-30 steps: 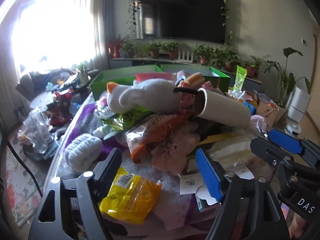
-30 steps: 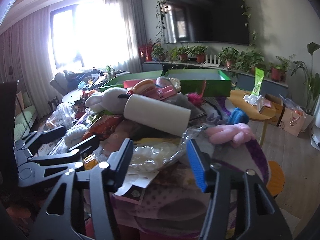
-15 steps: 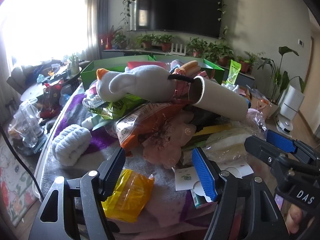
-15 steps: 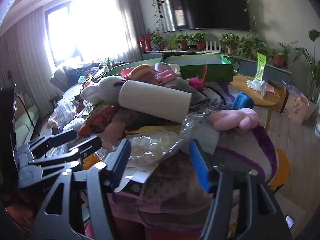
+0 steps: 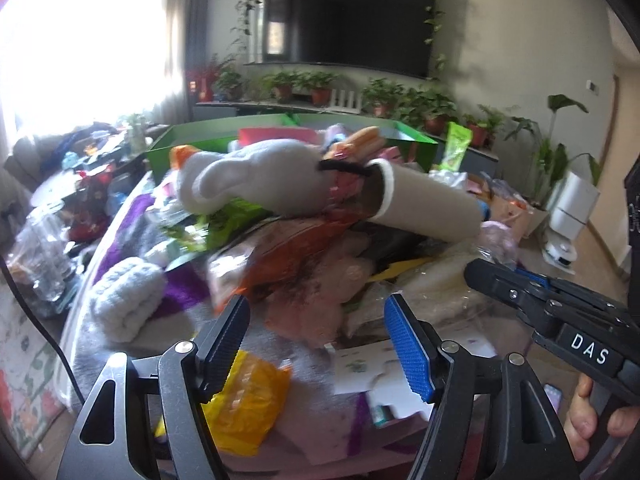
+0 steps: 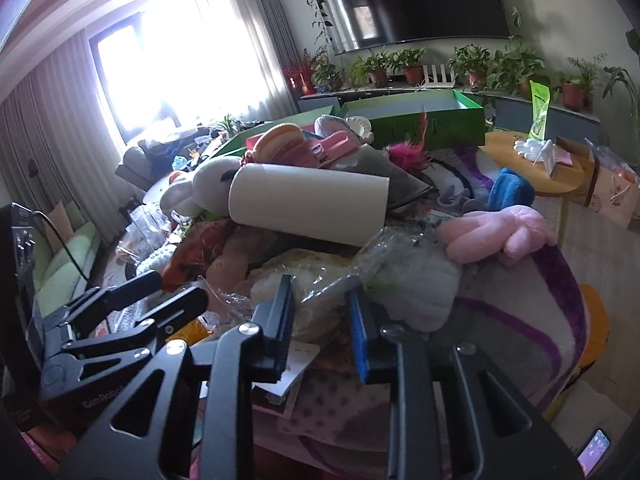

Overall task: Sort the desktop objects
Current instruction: 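Move both tools over the cluttered table toward the clear plastic bag, then close the right gripper on the clear plastic bag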

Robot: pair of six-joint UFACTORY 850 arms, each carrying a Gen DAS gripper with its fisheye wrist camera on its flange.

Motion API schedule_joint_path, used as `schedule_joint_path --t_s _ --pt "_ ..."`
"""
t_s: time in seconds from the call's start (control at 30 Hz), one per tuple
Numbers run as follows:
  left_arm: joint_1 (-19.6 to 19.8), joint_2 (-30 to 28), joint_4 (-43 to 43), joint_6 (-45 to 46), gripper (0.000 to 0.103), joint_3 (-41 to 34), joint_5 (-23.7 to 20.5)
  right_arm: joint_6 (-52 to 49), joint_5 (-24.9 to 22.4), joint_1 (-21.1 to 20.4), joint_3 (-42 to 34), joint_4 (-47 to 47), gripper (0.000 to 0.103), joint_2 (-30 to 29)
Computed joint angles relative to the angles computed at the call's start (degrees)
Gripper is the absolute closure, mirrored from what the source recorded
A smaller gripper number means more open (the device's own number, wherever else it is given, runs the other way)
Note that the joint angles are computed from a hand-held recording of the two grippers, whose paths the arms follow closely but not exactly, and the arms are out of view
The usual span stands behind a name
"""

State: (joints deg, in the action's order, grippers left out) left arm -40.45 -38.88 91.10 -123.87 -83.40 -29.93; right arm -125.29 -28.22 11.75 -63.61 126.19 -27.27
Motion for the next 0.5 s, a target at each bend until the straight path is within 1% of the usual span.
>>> schedule_joint_path --t_s 0.07,0.2,0.3,0.33,0.37,0.4,0.43,0.5 --pt "-0.1 0.0 2.8 -1.3 0.032 -0.1 1.8 2.0 -2.1 -1.0 0.4 -1.2 0.078 0.3" --pt "-0.3 -0.9 5.0 -0.4 0.032 -1.5 5.3 1.6 -2.6 -1.8 1.1 -0.2 0.078 1.0" --pt "-0.3 -2.0 2.1 3.8 0.032 -3.3 7.5 4.0 -2.6 -2.3 0.7 -2.3 0.078 0.6" --pt "-0.2 -2.4 0.7 5.1 0.036 -3.8 8.0 5.0 -2.6 -2.3 0.7 -2.9 0.078 0.5" --pt "0.0 -2.7 0.1 5.5 0.043 -4.2 8.6 6.3 -2.6 -2.4 0.5 -4.1 0.078 0.2" --pt "0.5 -2.9 0.5 4.8 0.056 -4.5 10.6 7.3 -2.7 -2.6 0.0 -5.0 0.078 -0.3" --pt "0.9 -3.1 0.1 4.7 0.061 -4.8 12.8 8.5 -3.1 -2.8 -0.2 -6.1 0.078 -0.5" --pt "1.3 -3.4 0.0 4.2 0.063 -5.4 13.9 10.1 -3.3 -3.0 -0.6 -7.7 0.078 -0.9"
